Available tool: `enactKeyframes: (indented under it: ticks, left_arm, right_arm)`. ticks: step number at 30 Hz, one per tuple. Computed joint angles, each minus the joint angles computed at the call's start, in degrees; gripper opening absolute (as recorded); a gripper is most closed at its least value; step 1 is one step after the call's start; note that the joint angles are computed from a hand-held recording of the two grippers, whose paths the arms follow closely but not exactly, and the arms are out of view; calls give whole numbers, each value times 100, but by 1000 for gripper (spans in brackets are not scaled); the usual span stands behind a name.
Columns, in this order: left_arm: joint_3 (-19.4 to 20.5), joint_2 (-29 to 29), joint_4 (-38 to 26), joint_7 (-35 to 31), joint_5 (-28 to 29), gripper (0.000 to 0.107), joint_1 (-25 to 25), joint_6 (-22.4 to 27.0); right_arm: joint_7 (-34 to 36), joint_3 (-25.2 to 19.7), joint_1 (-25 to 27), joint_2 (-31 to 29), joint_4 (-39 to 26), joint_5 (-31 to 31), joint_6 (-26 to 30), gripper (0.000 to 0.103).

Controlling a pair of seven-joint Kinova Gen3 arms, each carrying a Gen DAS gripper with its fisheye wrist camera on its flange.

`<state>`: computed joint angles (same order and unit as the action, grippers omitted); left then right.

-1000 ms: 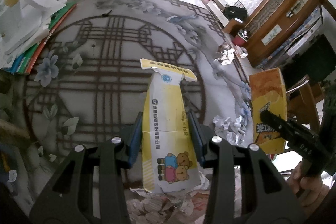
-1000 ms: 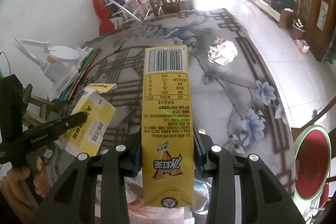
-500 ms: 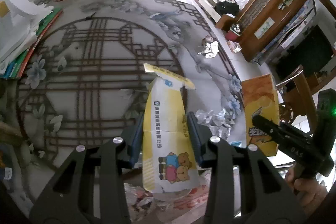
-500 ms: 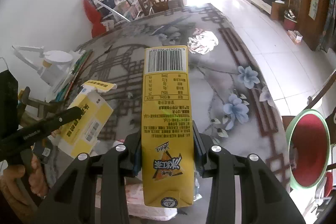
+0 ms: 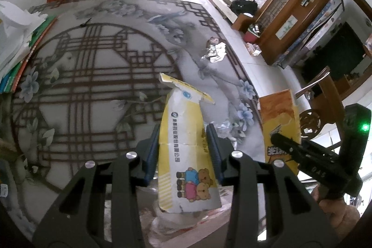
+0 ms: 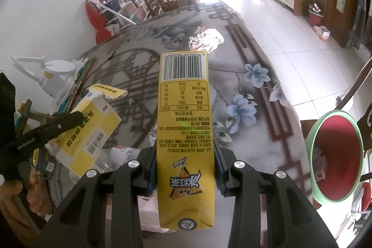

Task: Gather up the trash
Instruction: 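Carry both yellow boxes over the red bin and open both tools to drop them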

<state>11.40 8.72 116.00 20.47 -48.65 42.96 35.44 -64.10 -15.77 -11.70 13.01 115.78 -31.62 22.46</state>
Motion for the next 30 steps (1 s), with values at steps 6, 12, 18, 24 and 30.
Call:
enactKeyframes:
  ticks: [6,12,18,24,30]
  left_arm:
    - [-7,167,-328,-26,-57,37,116,162]
    - [-97,383,-714,-100,-36,37,292,349]
    - [-218,643,-1150,-162,-25,37,513,537]
    - [-370,928,-1632,-254,6,37,731,698]
    - [-489,1298,-2204,-637,259,37,837,738]
  right_arm:
    - [435,-32,335,10,22,-286,103,37]
    - [978,5,643,73,-24,-612,293,37]
    - [1529,111,922,143,-127,-910,535,37]
    - [2049,266,1181,178,-262,-1136,794,37]
    - [2418,474,1454,266,-376,-1288,1075,37]
